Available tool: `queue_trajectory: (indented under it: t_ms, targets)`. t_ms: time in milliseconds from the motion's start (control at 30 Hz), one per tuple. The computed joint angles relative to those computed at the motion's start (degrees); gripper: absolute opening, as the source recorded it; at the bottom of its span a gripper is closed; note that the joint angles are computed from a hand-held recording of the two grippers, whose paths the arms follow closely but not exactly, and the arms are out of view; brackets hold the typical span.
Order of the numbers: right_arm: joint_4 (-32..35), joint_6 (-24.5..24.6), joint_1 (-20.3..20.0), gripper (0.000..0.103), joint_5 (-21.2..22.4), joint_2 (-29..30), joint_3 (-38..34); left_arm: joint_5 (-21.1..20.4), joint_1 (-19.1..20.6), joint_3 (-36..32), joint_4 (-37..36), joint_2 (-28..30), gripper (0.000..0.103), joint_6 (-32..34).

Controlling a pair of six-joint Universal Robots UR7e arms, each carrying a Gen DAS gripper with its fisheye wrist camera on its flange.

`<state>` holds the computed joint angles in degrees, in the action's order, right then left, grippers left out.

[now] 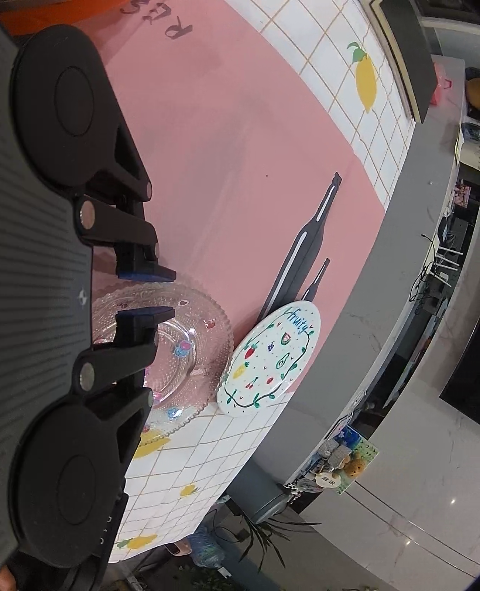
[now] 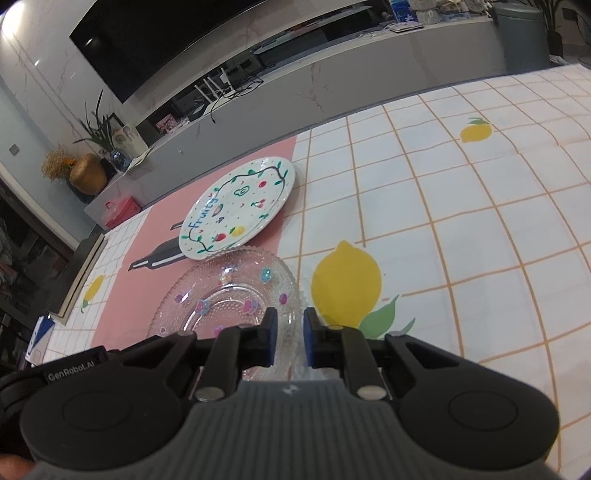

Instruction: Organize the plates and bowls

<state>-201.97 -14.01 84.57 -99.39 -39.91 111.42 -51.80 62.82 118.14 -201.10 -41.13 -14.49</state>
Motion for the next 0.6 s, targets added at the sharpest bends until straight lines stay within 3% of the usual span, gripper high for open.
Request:
queue_trajectory:
  t_ms: [300,600]
  targets:
    - [1.77,1.08,-0.04,0.006,-0.3,-0.59,-0.17,-0.56,0.24,-0.33,3.71,-1.32,0.013,-2.17]
    - [1.93,1.47,-0.02,0.006,1.43,-1.98,1.22,-0.13,-0.68,1.35,3.12,-3.06,0.012,-3.14]
